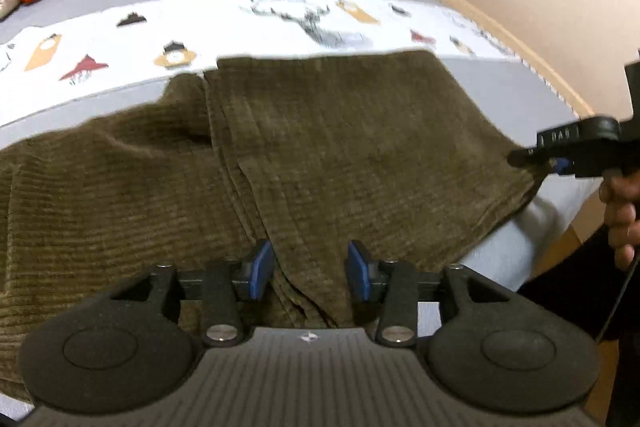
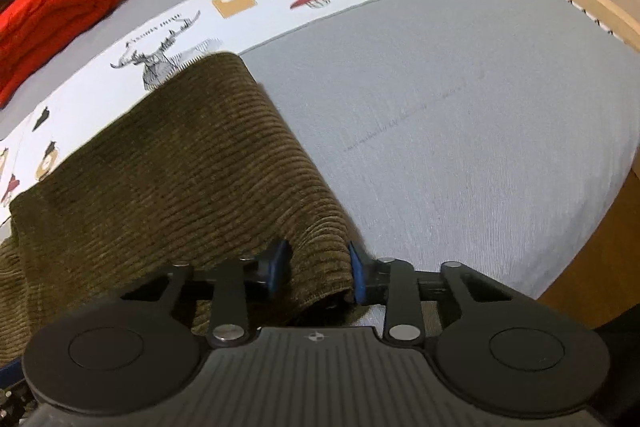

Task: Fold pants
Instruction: 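Grasp the leg cuff with the right gripper and lift it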

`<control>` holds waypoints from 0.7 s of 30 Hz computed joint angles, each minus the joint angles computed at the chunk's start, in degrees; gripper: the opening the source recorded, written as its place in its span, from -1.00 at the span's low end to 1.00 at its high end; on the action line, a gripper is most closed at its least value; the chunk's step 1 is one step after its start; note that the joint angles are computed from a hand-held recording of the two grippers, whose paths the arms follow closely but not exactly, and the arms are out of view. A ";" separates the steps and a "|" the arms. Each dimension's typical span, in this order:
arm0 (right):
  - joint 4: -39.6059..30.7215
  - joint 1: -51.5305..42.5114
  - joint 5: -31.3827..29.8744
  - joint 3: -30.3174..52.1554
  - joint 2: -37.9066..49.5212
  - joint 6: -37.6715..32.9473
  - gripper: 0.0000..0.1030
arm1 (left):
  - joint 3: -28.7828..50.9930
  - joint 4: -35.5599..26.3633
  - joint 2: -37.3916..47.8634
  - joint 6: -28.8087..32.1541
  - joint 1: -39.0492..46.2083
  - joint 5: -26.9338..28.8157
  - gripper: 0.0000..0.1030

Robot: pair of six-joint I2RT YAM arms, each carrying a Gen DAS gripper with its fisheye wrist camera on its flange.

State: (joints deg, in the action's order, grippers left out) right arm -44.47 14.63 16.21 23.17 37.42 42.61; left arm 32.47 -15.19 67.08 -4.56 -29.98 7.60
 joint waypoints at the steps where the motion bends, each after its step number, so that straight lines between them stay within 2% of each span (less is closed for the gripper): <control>1: -0.10 0.79 0.84 0.09 -0.64 0.10 -0.42 | -0.39 0.65 -0.70 -0.15 0.35 -0.10 0.16; 4: -0.19 5.71 5.76 0.44 -3.14 0.56 -0.49 | -0.82 2.07 -2.76 -1.48 -0.57 -1.78 0.22; 7: 0.29 14.40 13.60 1.15 -5.87 0.17 -0.51 | -1.94 4.01 -4.40 -2.80 -2.55 -6.62 0.25; 10: 0.80 22.68 20.78 1.95 -6.97 -1.06 -0.53 | -2.22 4.67 -4.83 -3.99 -1.92 -6.69 0.25; 13: 1.22 28.59 25.43 2.81 -7.16 -2.20 -0.53 | -1.60 4.41 -4.66 -4.91 -0.62 -7.50 0.25; 16: 2.25 35.55 30.46 4.38 -5.51 -3.72 -0.54 | -0.76 2.12 -6.10 -6.09 3.15 -3.85 0.25; 21: 8.08 49.71 36.33 7.99 0.45 -8.86 -0.56 | 1.78 -4.24 -10.96 -10.53 15.13 10.27 0.28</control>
